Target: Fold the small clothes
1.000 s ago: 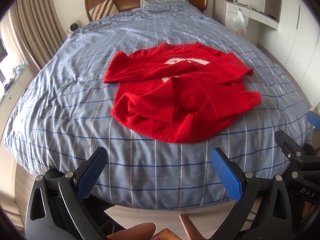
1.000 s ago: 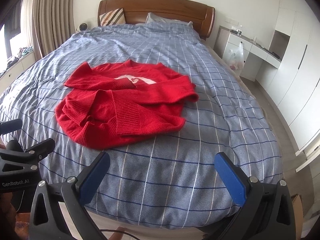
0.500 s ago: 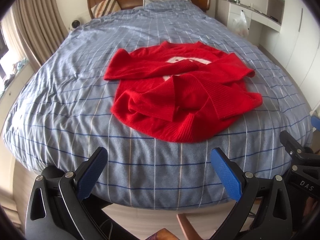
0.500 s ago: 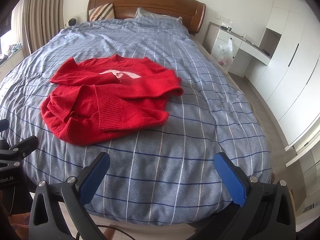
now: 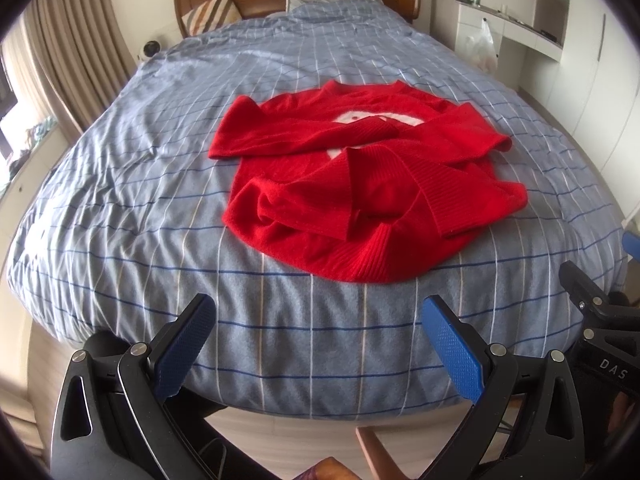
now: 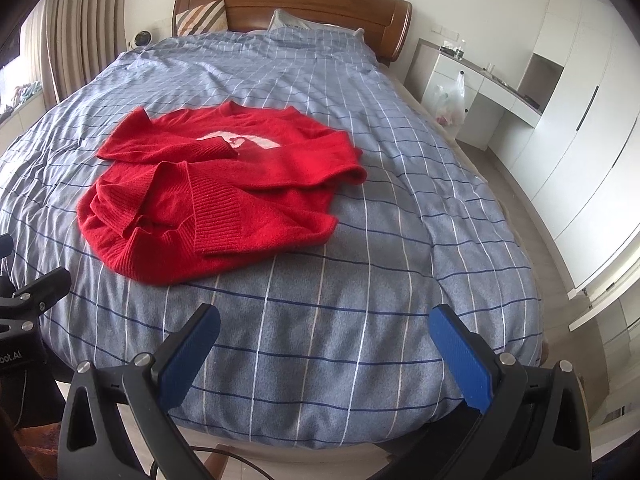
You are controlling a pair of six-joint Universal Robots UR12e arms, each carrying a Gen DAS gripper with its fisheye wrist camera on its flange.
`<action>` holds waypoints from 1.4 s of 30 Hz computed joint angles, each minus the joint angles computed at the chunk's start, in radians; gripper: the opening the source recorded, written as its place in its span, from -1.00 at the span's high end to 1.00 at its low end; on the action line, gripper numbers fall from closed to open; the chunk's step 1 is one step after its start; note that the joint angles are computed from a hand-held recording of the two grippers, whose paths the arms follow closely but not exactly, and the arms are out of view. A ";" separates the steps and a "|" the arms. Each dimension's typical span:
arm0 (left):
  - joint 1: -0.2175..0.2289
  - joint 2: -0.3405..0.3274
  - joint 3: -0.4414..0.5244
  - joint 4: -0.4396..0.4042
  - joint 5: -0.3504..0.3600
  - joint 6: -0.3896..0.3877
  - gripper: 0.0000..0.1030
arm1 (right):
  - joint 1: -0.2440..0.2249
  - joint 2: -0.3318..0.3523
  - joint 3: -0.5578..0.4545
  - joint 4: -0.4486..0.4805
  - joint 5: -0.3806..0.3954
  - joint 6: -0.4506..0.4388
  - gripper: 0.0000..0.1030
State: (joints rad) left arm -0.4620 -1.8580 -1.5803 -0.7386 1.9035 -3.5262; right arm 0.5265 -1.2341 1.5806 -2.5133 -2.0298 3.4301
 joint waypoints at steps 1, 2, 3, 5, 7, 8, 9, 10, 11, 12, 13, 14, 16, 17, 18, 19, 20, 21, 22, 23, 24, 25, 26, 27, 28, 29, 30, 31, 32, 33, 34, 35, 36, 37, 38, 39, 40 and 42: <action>0.000 0.000 0.000 0.002 0.000 0.000 -0.99 | -0.003 0.000 0.004 -0.011 0.007 -0.009 -0.99; 0.000 0.000 -0.001 0.002 0.002 0.000 -0.99 | 0.000 0.000 0.001 -0.003 0.000 0.002 -0.99; 0.000 0.000 -0.002 0.004 0.003 0.000 -0.99 | -0.003 -0.001 0.000 -0.001 0.012 0.000 -0.99; 0.000 0.001 -0.003 0.007 0.002 0.001 -0.99 | -0.018 -0.008 0.018 -0.089 0.058 -0.042 -0.99; 0.003 0.005 -0.012 0.021 0.003 0.002 -0.99 | -0.053 -0.018 0.047 -0.272 0.138 -0.112 -0.99; 0.006 0.007 -0.015 0.027 0.001 -0.001 -0.99 | -0.072 -0.014 0.054 -0.376 0.168 -0.162 -0.99; 0.008 0.009 -0.018 0.031 -0.001 -0.006 -0.99 | -0.091 -0.006 0.049 -0.448 0.195 -0.203 -0.99; 0.010 0.011 -0.020 0.032 -0.004 -0.012 -0.99 | -0.106 0.009 0.027 -0.477 0.203 -0.250 -0.99; 0.012 0.012 -0.022 0.031 -0.007 -0.019 -0.99 | -0.121 0.032 -0.006 -0.465 0.212 -0.292 -1.00; 0.012 0.012 -0.020 0.027 -0.007 -0.024 -0.99 | -0.134 0.065 -0.051 -0.411 0.218 -0.330 -1.00; 0.013 0.015 -0.023 0.029 -0.006 -0.027 -0.99 | -0.144 0.096 -0.106 -0.315 0.248 -0.366 -1.00; 0.010 0.013 -0.017 0.023 0.000 -0.030 -0.99 | -0.151 0.127 -0.160 -0.210 0.284 -0.410 -0.99; 0.008 0.017 -0.021 0.027 0.013 -0.033 -0.99 | -0.143 0.193 -0.250 -0.076 0.299 -0.512 -0.96; 0.007 0.018 -0.021 0.025 0.020 -0.037 -0.99 | -0.138 0.223 -0.288 -0.022 0.310 -0.564 -0.89; 0.006 0.020 -0.022 0.020 0.025 -0.041 -0.99 | -0.132 0.249 -0.317 0.011 0.330 -0.609 -0.82; 0.006 0.022 -0.023 0.014 0.028 -0.047 -0.99 | -0.127 0.272 -0.340 0.041 0.355 -0.642 -0.64; 0.008 0.023 -0.024 0.009 0.030 -0.051 -0.99 | -0.119 0.294 -0.360 0.062 0.380 -0.681 -0.57; 0.009 0.024 -0.024 0.000 0.032 -0.056 -0.99 | -0.109 0.313 -0.386 0.102 0.386 -0.723 -0.57; 0.011 0.025 -0.025 -0.009 0.034 -0.061 -0.99 | -0.100 0.329 -0.398 0.106 0.393 -0.763 -0.57; 0.012 0.026 -0.027 -0.015 0.037 -0.065 -0.99 | -0.092 0.336 -0.401 0.091 0.393 -0.800 -0.55; 0.013 0.028 -0.029 -0.018 0.041 -0.070 -0.99 | -0.088 0.342 -0.401 0.067 0.399 -0.818 -0.55; 0.014 0.030 -0.032 -0.021 0.046 -0.077 -0.99 | -0.092 0.342 -0.402 0.066 0.428 -0.807 -0.54; 0.015 0.031 -0.033 -0.026 0.047 -0.084 -0.99 | -0.099 0.344 -0.415 0.082 0.462 -0.770 -0.42; 0.017 0.031 -0.035 -0.029 0.045 -0.091 -0.99 | -0.113 0.346 -0.428 0.105 0.517 -0.727 -0.21; 0.019 0.031 -0.036 -0.033 0.040 -0.096 -0.99 | -0.125 0.343 -0.426 0.095 0.552 -0.662 0.52; 0.021 0.031 -0.037 -0.036 0.034 -0.099 -0.99 | -0.133 0.338 -0.421 0.078 0.554 -0.611 0.85; 0.021 0.031 -0.038 -0.039 0.029 -0.100 -0.99 | -0.145 0.326 -0.403 0.040 0.575 -0.552 0.86; 0.022 0.032 -0.040 -0.038 0.026 -0.099 -0.99 | -0.162 0.310 -0.377 0.000 0.604 -0.488 0.86; 0.021 0.032 -0.041 -0.036 0.027 -0.097 -0.99 | -0.178 0.293 -0.357 -0.028 0.614 -0.437 0.86; 0.020 0.033 -0.044 -0.030 0.030 -0.094 -0.99 | -0.197 0.270 -0.324 -0.075 0.625 -0.374 0.86; 0.019 0.034 -0.047 -0.024 0.035 -0.092 -0.99 | -0.219 0.243 -0.283 -0.132 0.629 -0.311 0.86; 0.019 0.035 -0.049 -0.020 0.037 -0.092 -0.99 | -0.238 0.217 -0.242 -0.191 0.610 -0.229 0.86; 0.020 0.034 -0.050 -0.019 0.036 -0.093 -0.99 | -0.265 0.189 -0.204 -0.229 0.603 -0.150 0.86; 0.022 0.034 -0.050 -0.019 0.031 -0.095 -0.99 | -0.292 0.162 -0.158 -0.280 0.594 -0.062 0.86; 0.023 0.032 -0.049 -0.021 0.024 -0.098 -0.99 | -0.316 0.139 -0.123 -0.309 0.559 0.006 0.86; 0.024 0.030 -0.047 -0.024 0.017 -0.099 -0.99 | -0.336 0.113 -0.085 -0.323 0.517 0.047 0.86; 0.024 0.027 -0.044 -0.026 0.012 -0.098 -0.99 | -0.355 0.092 -0.056 -0.316 0.475 0.073 0.86; 0.020 0.020 -0.035 -0.028 0.003 -0.090 -0.99 | -0.389 0.062 -0.002 -0.315 0.421 0.137 0.85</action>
